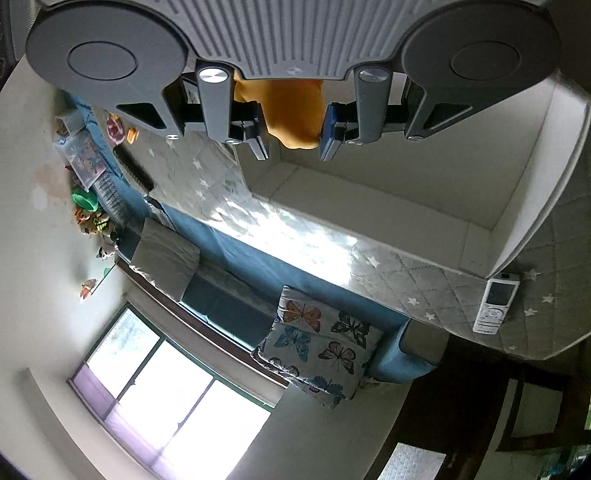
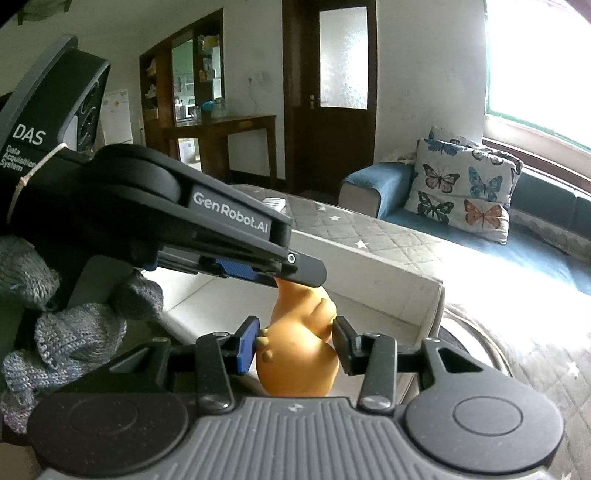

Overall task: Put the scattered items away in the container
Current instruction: 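Lift the orange duck with the left gripper and carry it over the box, then open the left gripper to drop the orange duck into the box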

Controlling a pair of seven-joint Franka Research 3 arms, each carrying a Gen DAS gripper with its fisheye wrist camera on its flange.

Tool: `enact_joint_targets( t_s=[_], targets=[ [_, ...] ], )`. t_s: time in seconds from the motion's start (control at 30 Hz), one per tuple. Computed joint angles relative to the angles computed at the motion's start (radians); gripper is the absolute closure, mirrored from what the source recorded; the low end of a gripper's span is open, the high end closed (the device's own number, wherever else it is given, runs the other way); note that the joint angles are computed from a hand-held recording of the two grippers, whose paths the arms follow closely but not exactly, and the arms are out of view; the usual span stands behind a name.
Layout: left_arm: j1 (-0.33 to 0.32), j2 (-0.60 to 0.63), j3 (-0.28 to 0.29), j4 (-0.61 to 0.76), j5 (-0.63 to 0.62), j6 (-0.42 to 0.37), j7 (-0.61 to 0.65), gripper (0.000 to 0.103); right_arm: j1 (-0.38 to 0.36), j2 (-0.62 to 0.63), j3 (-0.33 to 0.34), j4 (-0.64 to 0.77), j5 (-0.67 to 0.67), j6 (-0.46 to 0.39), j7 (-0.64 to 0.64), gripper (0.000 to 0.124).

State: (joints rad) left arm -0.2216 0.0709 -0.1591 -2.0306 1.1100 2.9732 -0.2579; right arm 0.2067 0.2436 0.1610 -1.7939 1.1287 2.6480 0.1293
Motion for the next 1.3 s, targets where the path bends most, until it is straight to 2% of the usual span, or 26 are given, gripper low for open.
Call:
enact_joint_targets(
  t_s=[0.17, 0.3, 0.57, 0.7, 0.83, 1.03, 1.13, 1.3],
  targets=[
    [0.004, 0.091, 0.024, 0.078, -0.064, 0.027, 0.082, 0.071, 0.016, 0.116, -0.009, 0.133, -0.138, -0.005, 0.16, 0.081],
    [0.004, 0.154, 0.037, 0.114, -0.19, 0.044, 0.2, 0.071, 0.028, 0.192, -0.014, 0.215, -0.284, -0.009, 0.294, 0.082],
    [-0.027, 0.186, 0.072, 0.108, -0.356, 0.044, 0.337, 0.071, 0.036, 0.274, -0.009, 0.298, -0.499, -0.055, 0.452, 0.083],
    [-0.065, 0.165, 0.116, 0.087, -0.326, 0.044, 0.303, 0.071, 0.022, 0.272, 0.012, 0.29, -0.525, -0.057, 0.452, 0.082],
    [-0.074, 0.137, 0.128, 0.066, -0.28, 0.039, 0.25, 0.071, 0.017, 0.248, 0.024, 0.251, -0.52, -0.027, 0.447, 0.079],
    [-0.063, 0.093, 0.116, 0.036, -0.191, 0.042, 0.167, 0.071, 0.005, 0.221, 0.035, 0.227, -0.501, -0.011, 0.433, 0.066],
    [-0.052, 0.07, 0.097, 0.021, -0.151, 0.031, 0.132, 0.071, -0.008, 0.185, 0.048, 0.183, -0.458, 0.015, 0.398, 0.056],
    [-0.032, 0.024, 0.059, -0.008, -0.097, 0.012, 0.083, 0.071, -0.027, 0.12, 0.062, 0.109, -0.363, 0.048, 0.323, 0.049]
  ],
)
